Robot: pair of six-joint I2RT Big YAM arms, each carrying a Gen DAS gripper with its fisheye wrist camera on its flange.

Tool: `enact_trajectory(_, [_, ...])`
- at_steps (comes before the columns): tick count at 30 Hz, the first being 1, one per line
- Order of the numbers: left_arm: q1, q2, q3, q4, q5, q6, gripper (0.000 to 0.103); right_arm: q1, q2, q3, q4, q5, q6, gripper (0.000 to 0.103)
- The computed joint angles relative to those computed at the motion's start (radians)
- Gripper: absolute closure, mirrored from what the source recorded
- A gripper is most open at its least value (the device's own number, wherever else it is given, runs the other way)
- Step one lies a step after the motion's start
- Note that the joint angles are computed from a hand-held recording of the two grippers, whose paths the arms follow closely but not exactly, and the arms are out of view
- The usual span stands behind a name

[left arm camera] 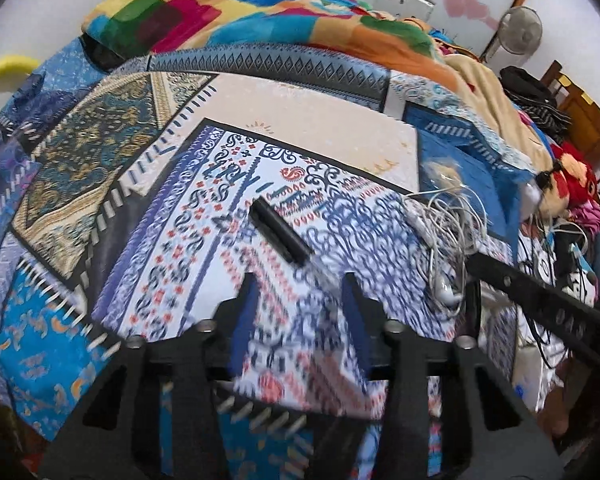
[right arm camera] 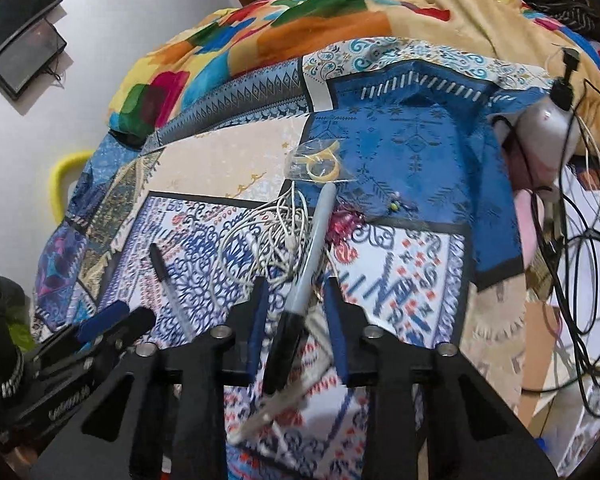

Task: Collect trash
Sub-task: 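Grasp the black-capped white marker with the right tool while the left tool grasps the clear pen, then carry the marker and clear pen with both tools over the white bucket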

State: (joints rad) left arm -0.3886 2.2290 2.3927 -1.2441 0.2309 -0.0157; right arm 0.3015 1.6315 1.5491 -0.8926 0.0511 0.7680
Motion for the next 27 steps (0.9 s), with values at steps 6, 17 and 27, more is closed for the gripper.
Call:
enact_trajectory(6, [-0.030,0.010,-0.007,0.079,-0.067,-0.020,0.079,0.002,0.018,0.007,0.000,0.018,-0.042,0.090])
enact_trajectory(17, [-0.032,-0.006,-0.026,0.065,-0.052,-0.005,0.095,0.001,0.057,0.070,-0.075,0.018,-0.111,0.090])
enact_trajectory(27, [-0.017,-0.177,-0.203,0.132,0.015,0.052,0.095,0.033,-0.022,0.016,-0.037,0.103,-0.037,0.092])
